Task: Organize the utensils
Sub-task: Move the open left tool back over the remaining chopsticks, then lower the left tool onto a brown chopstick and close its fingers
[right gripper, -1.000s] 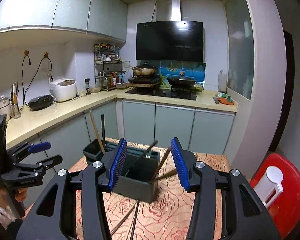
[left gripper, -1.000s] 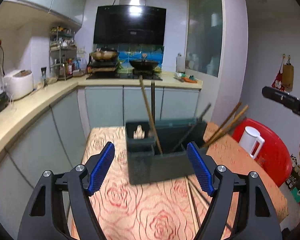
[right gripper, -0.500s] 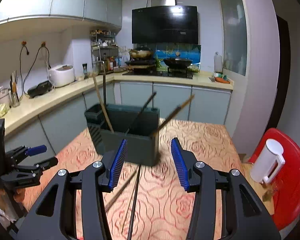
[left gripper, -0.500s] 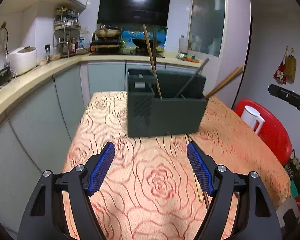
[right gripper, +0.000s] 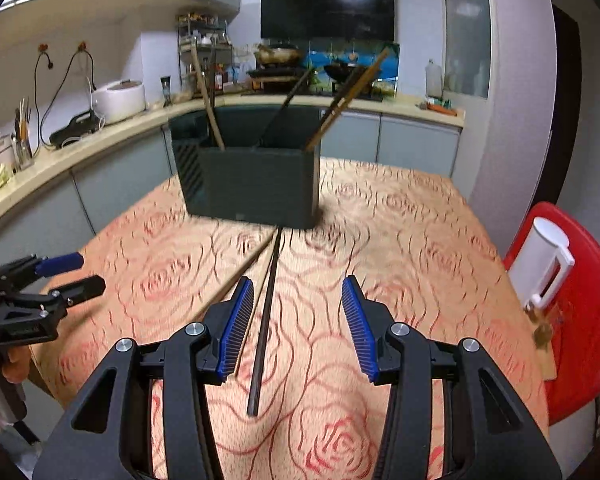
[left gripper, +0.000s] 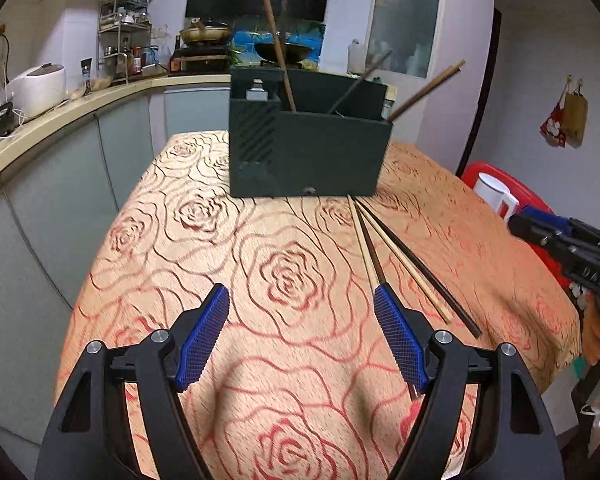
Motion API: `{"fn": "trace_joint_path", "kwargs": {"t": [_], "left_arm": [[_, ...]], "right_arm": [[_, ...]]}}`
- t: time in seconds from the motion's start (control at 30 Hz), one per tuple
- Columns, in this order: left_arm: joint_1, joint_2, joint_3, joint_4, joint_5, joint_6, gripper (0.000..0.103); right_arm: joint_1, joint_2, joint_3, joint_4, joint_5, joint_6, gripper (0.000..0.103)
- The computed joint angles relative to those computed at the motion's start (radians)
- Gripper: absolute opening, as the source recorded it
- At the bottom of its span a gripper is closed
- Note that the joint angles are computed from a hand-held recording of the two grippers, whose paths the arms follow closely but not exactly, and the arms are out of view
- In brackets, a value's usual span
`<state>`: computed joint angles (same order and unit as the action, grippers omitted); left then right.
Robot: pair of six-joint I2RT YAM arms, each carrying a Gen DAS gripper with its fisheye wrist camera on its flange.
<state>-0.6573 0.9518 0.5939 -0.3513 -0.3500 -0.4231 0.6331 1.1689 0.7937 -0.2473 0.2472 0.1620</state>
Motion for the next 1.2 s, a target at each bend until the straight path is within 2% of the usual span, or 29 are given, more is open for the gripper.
{"fn": "trace_joint_path", "kwargs": {"t": [0.13, 0.53, 0.7, 0.83, 1.0, 1.2], "left_arm": [[-0.08, 0.015, -0.025, 0.012, -0.04, -0.039, 0.072], [-0.233, 0.108, -0.062, 0.091, -0.056, -0.117, 0.071], [-0.268, 0.173, -0.052, 0.128, -0.036, -0.115, 0.05], [-0.278, 0.226, -0.044, 0.162, -0.019, -0.115, 0.04], [-0.282, 0.267, -0.03, 0.191, -0.022, -0.121, 0.024], [-0.292, 0.269, -0.034, 0.192, -0.051, -0.122, 0.01]], "right_arm": [[0.028, 0.002, -0.06, 0.024, 0.018, 0.013, 0.045], [0.072, 0.026, -0.173, 0.09, 0.025, 0.058, 0.045], [0.08, 0.036, -0.205, 0.122, 0.021, 0.07, 0.044], [0.087, 0.055, -0.212, 0.141, 0.012, 0.07, 0.043], [0.103, 0.079, -0.221, 0.174, 0.009, 0.052, 0.028], [0.11, 0.081, -0.228, 0.194, 0.005, 0.047, 0.019]]}}
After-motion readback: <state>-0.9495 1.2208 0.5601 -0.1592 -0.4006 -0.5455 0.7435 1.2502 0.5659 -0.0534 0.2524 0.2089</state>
